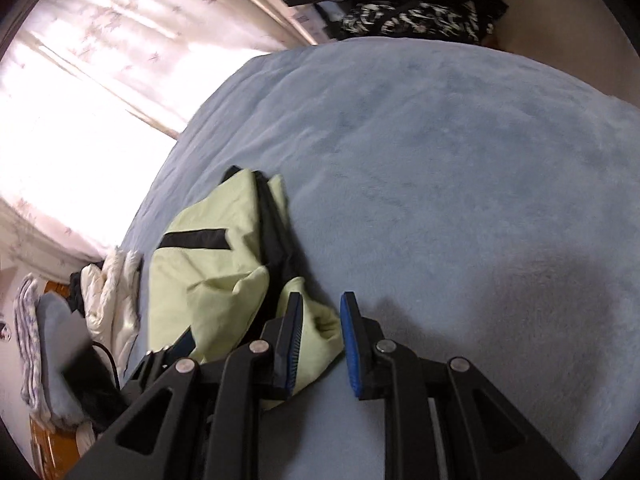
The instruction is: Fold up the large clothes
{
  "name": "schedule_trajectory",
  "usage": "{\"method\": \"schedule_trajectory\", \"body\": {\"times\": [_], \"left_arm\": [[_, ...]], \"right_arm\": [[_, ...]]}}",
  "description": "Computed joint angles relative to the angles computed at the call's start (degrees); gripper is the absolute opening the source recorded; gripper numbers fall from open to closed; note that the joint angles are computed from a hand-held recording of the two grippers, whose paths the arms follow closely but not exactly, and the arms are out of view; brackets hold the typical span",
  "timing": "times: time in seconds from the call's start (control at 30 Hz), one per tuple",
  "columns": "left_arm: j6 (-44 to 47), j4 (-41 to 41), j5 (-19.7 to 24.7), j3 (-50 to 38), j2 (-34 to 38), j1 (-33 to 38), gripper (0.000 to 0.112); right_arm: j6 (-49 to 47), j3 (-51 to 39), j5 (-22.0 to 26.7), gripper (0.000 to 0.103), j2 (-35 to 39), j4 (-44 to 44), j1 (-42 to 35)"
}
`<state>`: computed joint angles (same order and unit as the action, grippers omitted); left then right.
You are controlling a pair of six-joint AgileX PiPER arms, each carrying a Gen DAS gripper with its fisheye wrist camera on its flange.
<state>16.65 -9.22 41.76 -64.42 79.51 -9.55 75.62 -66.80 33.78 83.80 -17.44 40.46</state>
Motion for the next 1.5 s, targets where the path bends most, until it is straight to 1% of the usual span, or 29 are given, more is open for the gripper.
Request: {"method": "schedule_trajectory", "body": {"times": [0.07,0.1,0.17,0.23,0.27,0.3,0.33,0.4,0.43,0.47,0.53,0.63,0.67,0.77,0.8,0.87,0.9,0.97,1.07,1.1,1.13,1.17,1.2,1.27,1.3,1.33,1.4,1.43,1.5], "left_arm": [[6.7,-8.2,5.9,-0.9,-3.0,6.9,0.073],[8.1,-10.4,7.8,-0.6,-4.7,9.2,0.073],[12.3,-16.3,12.7,-0.7,-7.6,16.8,0.075],[13.5,-18.1,15.5,-2.3,-7.8,22.7,0.076],[13.6,-19.2,16.3,-1.7,-8.6,24.2,0.076],[13.6,-19.4,17.8,-1.7,-8.7,27.9,0.076],[13.9,-19.7,18.3,-2.0,-8.0,30.3,0.076],[10.9,-16.3,17.5,-2.7,-5.5,32.4,0.076],[9.7,-14.9,17.5,-3.2,-4.3,32.9,0.076],[9.8,-14.9,17.9,-3.6,-2.8,34.0,0.076],[11.4,-16.1,18.6,-3.6,-0.7,35.9,0.076],[13.1,-17.6,17.7,-3.3,2.1,36.1,0.076],[14.1,-18.4,17.0,-2.8,3.1,36.1,0.076],[14.5,-19.5,16.7,-3.0,5.4,35.2,0.076],[15.1,-20.0,17.7,-3.2,5.5,35.8,0.076],[16.1,-20.7,17.6,-3.1,6.6,35.5,0.077],[16.0,-20.6,17.1,-2.8,6.7,34.8,0.077],[16.7,-20.8,16.2,-2.2,7.0,34.1,0.077],[16.6,-21.5,16.0,-2.1,8.3,33.8,0.078],[16.6,-22.4,16.6,-2.2,8.8,34.3,0.078],[16.6,-22.9,16.8,-2.2,9.1,34.6,0.078],[16.8,-23.5,17.4,-2.4,9.6,35.0,0.078],[16.9,-23.8,17.4,-2.5,9.9,35.1,0.078],[16.6,-23.7,17.0,-2.4,10.1,34.9,0.079],[16.5,-23.5,16.9,-2.3,10.0,34.8,0.079],[16.1,-23.1,16.4,-2.2,9.8,34.4,0.079],[14.7,-21.4,16.1,-2.4,9.2,33.4,0.078],[14.1,-20.5,16.3,-2.7,8.9,33.0,0.077],[13.1,-18.8,17.1,-3.1,7.7,32.0,0.075]], "right_arm": [[-1.5,-1.7,0.6,0.019,-0.1,-0.4,0.2],[-2.3,-3.1,1.3,0.02,0.2,-0.6,0.4],[-5.4,-6.5,2.8,0.024,1.0,0.8,0.4],[-9.3,-9.7,3.6,0.032,1.8,3.4,-0.2],[-12.1,-11.9,4.3,0.034,2.6,5.8,-0.8],[-14.3,-14.2,5.1,0.038,3.5,7.7,-1.3],[-17.2,-16.5,5.5,0.044,4.6,10.2,-2.0],[-24.5,-20.0,6.3,0.056,7.2,17.6,-4.1],[-28.8,-23.0,8.1,0.058,10.0,22.3,-5.7],[-31.1,-24.8,9.7,0.058,11.8,24.7,-6.6],[-35.0,-30.7,15.1,0.058,17.4,29.0,-8.5],[-41.4,-38.2,21.4,0.058,25.5,36.0,-11.2],[-41.9,-40.1,23.3,0.057,27.6,36.6,-11.7],[-43.5,-44.4,26.6,0.057,32.0,38.0,-12.8],[-43.0,-45.7,27.8,0.057,33.0,37.3,-12.8],[-43.5,-48.0,30.0,0.057,34.9,37.3,-13.0],[-43.8,-48.8,30.8,0.056,35.5,36.9,-12.9],[-45.4,-49.3,31.5,0.056,36.6,37.3,-13.1],[-50.4,-47.3,29.5,0.055,36.8,42.3,-14.7],[-52.6,-46.6,28.8,0.05,36.7,44.9,-15.3],[-55.9,-45.8,28.4,0.032,36.9,49.3,-16.2],[-57.1,-47.2,29.5,0.026,38.2,51.8,-16.4],[-58.1,-47.3,29.5,0.025,38.6,52.0,-16.4],[-56.9,-49.9,30.2,0.025,40.4,49.0,-15.4],[-56.8,-49.7,29.5,0.021,40.6,48.8,-15.4],[-56.4,-48.6,27.9,0.015,40.1,48.0,-15.2],[-56.4,-46.5,25.4,0.01,38.4,46.5,-14.6],[-56.6,-45.0,24.1,0.007,37.0,44.8,-14.1],[-56.6,-38.7,18.9,0.005,30.8,41.5,-12.9]]}}
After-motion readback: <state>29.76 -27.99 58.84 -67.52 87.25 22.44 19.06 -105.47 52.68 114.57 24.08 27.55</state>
